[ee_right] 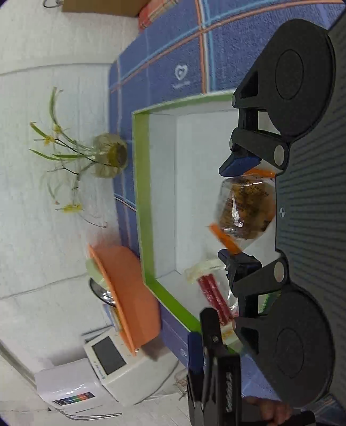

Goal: Organize snacks
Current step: 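Lower both held packs into the green box and open both tools, then grasp the red candy pack with the right tool while the left tool grasps the brown sauce pouch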

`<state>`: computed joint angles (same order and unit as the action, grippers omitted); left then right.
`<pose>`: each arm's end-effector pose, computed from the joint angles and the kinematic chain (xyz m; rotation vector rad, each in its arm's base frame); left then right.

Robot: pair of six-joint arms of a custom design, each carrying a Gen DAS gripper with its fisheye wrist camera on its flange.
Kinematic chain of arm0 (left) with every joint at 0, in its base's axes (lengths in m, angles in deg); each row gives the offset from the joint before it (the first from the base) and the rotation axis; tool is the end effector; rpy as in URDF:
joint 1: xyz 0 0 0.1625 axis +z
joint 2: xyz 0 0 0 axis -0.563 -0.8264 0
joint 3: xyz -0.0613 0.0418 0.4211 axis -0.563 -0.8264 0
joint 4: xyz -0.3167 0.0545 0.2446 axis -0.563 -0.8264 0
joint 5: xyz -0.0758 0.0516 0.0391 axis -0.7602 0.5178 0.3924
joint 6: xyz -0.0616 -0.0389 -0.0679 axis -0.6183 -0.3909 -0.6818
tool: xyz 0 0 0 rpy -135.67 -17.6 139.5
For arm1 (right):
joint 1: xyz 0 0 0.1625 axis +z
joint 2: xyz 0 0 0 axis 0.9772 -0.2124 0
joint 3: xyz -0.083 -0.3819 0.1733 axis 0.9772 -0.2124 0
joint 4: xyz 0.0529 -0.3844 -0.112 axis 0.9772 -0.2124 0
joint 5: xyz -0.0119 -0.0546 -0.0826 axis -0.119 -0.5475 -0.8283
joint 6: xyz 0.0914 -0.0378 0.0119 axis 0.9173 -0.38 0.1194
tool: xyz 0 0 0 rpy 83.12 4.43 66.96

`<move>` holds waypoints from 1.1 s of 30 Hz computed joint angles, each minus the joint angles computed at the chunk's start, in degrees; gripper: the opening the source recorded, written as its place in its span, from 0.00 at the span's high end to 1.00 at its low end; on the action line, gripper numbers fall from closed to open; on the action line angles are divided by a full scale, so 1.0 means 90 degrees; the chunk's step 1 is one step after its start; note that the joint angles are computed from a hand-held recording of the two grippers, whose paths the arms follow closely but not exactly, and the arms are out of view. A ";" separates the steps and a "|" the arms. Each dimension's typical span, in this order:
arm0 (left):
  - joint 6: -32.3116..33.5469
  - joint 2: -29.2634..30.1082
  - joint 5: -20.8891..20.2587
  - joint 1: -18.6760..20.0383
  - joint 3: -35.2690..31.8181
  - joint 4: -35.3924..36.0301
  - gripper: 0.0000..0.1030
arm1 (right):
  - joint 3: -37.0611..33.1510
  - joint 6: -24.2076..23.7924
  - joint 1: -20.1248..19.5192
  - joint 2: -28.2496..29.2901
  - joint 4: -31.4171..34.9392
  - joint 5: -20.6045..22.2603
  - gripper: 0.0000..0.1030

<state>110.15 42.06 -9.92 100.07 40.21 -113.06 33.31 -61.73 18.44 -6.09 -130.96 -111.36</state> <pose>-0.1356 -0.7566 0.1995 0.7169 2.2292 -1.1538 0.2011 -0.7657 0.1178 0.7797 -2.4814 1.0741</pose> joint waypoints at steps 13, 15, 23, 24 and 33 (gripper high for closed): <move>-0.0554 -0.1226 0.1047 -0.0509 0.3002 -0.2428 0.01 | 0.3018 -0.1806 -0.0441 -0.1872 -0.1956 0.1835 0.00; -0.1208 -0.1423 0.1049 -0.0476 0.3430 -0.2510 0.01 | 0.3361 -0.1832 -0.0543 -0.2081 -0.1936 0.1665 0.00; -0.2394 -0.1727 0.1083 -0.0366 0.3758 -0.1904 0.01 | 0.3705 -0.0902 -0.0651 -0.2051 -0.2368 0.0175 0.00; -0.2403 -0.1725 0.0983 -0.0359 0.3711 -0.1841 0.01 | 0.3620 -0.0846 -0.0609 -0.1958 -0.2352 -0.0048 0.00; -0.1836 -0.1291 0.0763 -0.0430 0.3031 -0.1342 0.01 | 0.3047 -0.0950 -0.0371 -0.1408 -0.1801 -0.0982 0.00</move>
